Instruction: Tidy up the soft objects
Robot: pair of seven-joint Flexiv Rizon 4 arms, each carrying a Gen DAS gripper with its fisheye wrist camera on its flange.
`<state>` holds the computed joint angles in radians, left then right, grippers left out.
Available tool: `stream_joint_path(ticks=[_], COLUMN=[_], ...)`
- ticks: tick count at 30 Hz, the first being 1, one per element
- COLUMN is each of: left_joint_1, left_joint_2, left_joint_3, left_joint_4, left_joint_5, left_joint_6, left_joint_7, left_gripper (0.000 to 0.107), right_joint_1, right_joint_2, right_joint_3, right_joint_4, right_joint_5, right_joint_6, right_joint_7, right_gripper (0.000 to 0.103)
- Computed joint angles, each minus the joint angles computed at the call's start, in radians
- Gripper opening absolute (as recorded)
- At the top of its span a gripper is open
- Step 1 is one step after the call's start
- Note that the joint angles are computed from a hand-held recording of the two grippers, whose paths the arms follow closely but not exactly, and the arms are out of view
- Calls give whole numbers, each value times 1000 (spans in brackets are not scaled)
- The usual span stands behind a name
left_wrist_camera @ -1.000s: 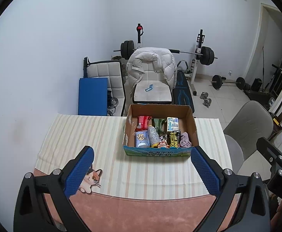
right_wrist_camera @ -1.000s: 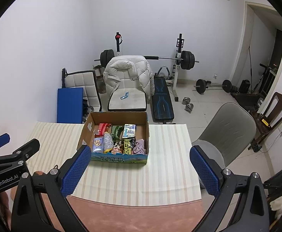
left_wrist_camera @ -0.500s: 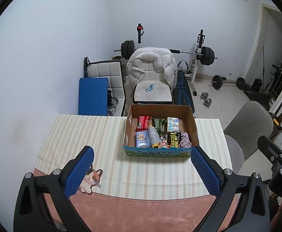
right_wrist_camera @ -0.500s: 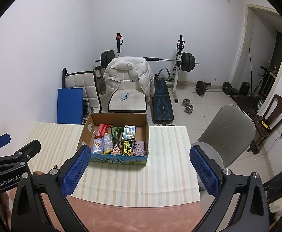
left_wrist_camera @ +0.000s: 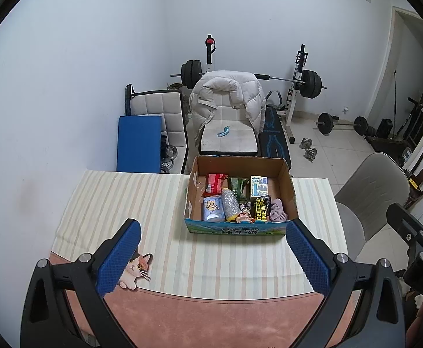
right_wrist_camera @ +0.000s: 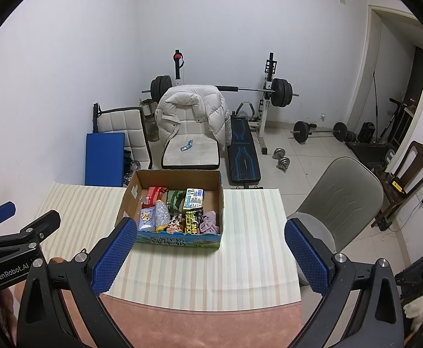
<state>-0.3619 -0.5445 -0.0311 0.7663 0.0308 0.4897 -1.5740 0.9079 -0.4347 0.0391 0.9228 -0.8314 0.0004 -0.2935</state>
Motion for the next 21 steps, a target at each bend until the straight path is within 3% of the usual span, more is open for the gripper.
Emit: stream_joint_path(ticks=[21], left_joint_1=[0], left_joint_2=[0], left_joint_3=[-4], left_joint_4=[-2], left_joint_5=[-8], left_joint_6=[2], left_joint_7=[5], left_gripper=[103], right_joint_1=[3], right_joint_2=[-13], right_joint_3=[-11], right_joint_4=[-24], right_joint_5=[0], right_joint_6=[-12], right_joint_7=[-7], right_gripper=[103])
